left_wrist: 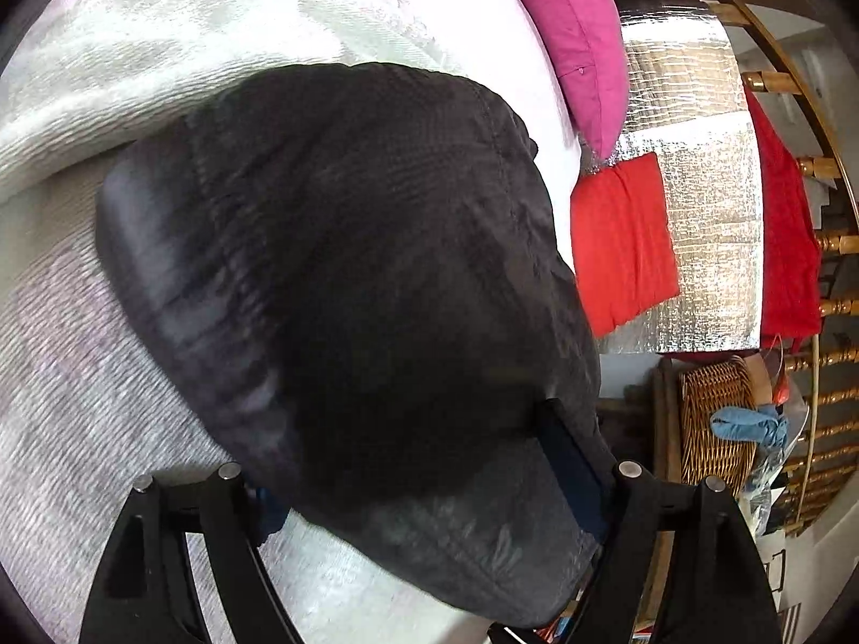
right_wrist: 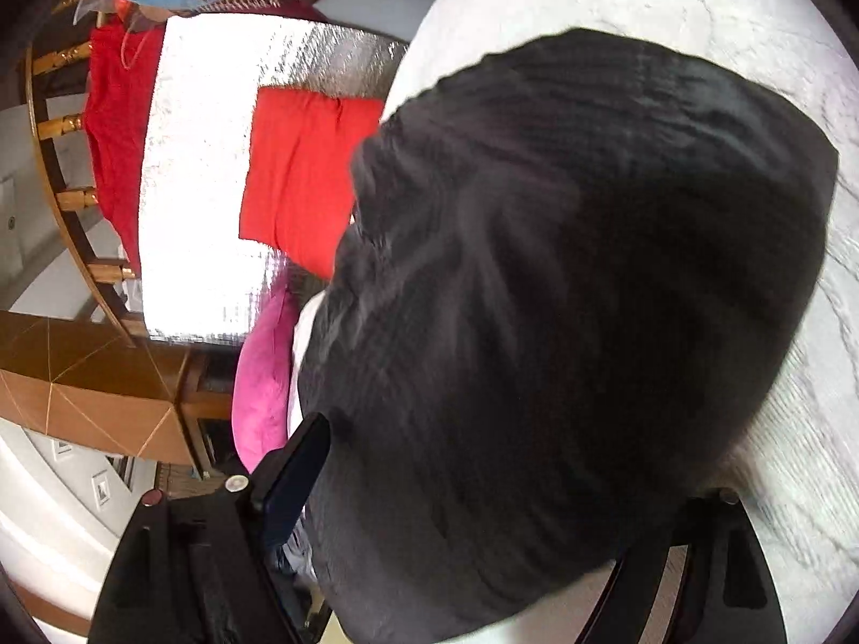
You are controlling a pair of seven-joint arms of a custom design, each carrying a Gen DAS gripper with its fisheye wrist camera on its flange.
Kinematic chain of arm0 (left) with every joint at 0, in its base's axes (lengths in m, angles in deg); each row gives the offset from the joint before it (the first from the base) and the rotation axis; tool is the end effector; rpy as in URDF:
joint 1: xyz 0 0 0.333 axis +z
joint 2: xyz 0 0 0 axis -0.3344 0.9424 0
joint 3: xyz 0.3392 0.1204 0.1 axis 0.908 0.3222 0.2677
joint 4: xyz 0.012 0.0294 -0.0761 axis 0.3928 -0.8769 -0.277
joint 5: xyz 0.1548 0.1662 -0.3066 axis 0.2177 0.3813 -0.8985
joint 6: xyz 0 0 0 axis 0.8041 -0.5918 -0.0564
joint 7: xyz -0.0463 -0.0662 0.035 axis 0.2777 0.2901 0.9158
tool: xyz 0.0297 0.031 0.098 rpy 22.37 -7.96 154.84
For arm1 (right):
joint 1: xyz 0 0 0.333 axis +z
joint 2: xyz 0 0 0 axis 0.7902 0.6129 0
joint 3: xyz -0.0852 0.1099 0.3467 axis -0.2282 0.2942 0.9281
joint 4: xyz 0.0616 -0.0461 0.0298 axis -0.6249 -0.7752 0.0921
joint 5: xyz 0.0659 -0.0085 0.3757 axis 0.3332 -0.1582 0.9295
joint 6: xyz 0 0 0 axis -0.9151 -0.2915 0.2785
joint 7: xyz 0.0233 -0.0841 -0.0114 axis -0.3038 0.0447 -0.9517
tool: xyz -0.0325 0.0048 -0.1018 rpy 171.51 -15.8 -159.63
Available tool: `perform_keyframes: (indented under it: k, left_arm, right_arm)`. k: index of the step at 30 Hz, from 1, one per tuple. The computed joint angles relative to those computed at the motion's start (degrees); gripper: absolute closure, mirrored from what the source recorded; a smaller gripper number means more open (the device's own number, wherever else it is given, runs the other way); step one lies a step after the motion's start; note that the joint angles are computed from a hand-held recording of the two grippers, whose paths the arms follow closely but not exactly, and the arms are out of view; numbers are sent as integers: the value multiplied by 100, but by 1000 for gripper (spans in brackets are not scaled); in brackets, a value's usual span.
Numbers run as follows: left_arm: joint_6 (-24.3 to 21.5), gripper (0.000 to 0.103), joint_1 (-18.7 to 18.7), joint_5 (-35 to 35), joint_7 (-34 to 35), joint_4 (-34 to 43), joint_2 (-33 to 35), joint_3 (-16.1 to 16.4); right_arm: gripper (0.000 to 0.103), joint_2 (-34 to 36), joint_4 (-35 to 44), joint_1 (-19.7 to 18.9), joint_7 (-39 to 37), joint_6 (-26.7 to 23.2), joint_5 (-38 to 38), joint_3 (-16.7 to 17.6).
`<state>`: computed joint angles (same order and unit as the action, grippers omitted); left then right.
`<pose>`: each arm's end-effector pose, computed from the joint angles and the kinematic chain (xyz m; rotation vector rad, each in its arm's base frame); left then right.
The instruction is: Fold large clothes
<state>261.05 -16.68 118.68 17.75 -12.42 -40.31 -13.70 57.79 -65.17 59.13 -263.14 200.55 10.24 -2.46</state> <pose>0.6575 -0.0714 0.3797 2.4583 -0.8145 1.3268 0.6571 0.2454 0.3761 -0.6371 1.9230 0.3067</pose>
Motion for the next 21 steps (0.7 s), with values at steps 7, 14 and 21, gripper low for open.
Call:
perform_keyframes:
  k: [7, 14, 21]
  left_arm:
    - [9, 44, -11, 222, -423, 23, 25, 81]
    - [94, 66, 129, -155, 73, -337, -145, -15]
    - [17, 72, 246, -112, 186, -675, -476, -109]
  right_arm:
    - [32, -163, -113, 746, -549, -127, 932, -677]
    - [58, -444, -436, 945, -1099, -372, 1241, -845]
    - [63, -814, -705, 1256, -1822, -580, 1589, -1019]
